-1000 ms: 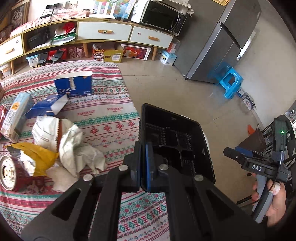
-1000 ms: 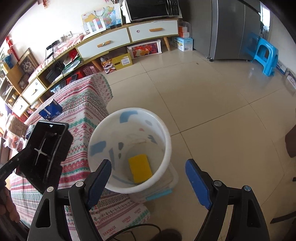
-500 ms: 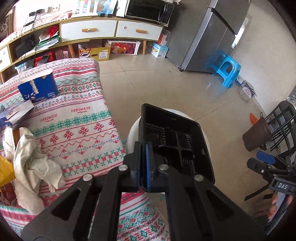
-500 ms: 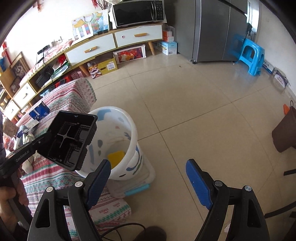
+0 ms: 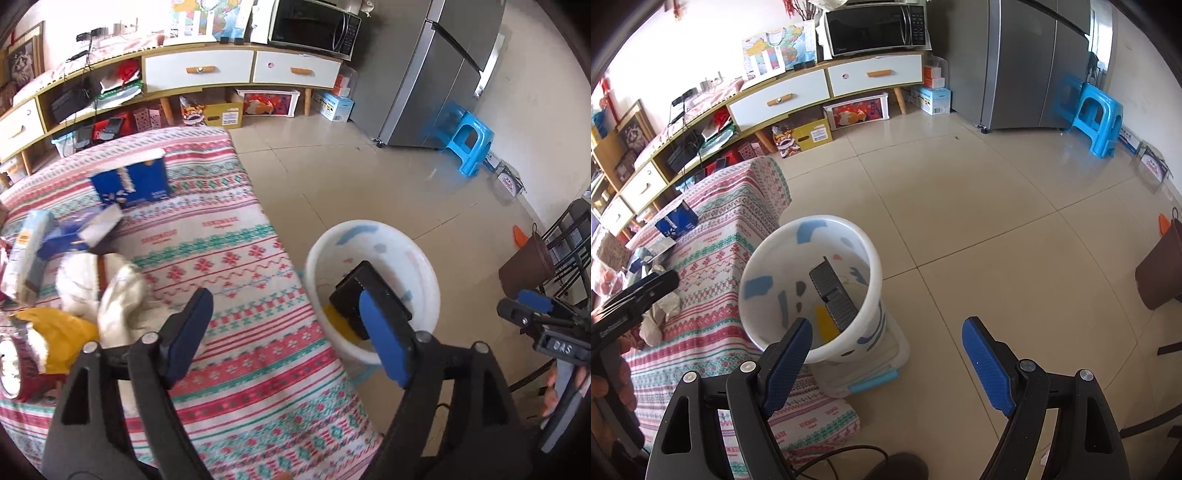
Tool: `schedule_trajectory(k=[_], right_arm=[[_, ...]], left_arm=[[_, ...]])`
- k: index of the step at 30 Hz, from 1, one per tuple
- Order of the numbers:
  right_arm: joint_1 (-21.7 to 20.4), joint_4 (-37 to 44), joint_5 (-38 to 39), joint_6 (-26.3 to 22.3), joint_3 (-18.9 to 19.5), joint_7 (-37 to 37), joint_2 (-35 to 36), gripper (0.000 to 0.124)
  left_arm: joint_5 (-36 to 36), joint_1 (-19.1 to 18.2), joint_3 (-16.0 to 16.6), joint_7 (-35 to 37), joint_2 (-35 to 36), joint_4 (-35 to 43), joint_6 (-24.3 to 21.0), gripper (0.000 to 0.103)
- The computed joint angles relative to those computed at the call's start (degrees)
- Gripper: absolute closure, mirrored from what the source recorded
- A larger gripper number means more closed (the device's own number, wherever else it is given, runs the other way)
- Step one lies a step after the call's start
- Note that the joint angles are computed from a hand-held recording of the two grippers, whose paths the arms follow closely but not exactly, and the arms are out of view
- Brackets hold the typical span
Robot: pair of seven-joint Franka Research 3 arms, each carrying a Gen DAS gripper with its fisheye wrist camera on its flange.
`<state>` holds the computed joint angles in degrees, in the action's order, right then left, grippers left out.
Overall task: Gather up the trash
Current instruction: 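Carry the sponge and basket to the white bucket and release both, then grasp the red soda can with the left tool while the right tool grasps crumpled white paper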
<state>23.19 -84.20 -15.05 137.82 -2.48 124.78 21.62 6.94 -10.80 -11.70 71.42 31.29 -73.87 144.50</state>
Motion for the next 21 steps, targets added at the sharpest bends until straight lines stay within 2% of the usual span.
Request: schedule_trajectory(k=[9, 16, 21], right_arm=[[2.00, 6.96, 0.45, -2.57, 0.48, -2.15, 4.52, 0.039], [4.13, 16.31, 1.74, -6.34, 0.51, -4.75, 10.43, 0.038], [5.75, 25.81, 3.31, -10.25, 0.54, -7.18, 16.25, 0.038]], left_arm=[[0.16, 3.80, 1.47, 1.00, -8.02, -8.00, -0.62, 0.015], [1.79, 5.93, 3.06, 0.13, -12.18, -12.94, -1.10, 0.013], [2.85, 7.70, 3.96, -0.37, -15.87, -19.17, 1.65, 0.013]])
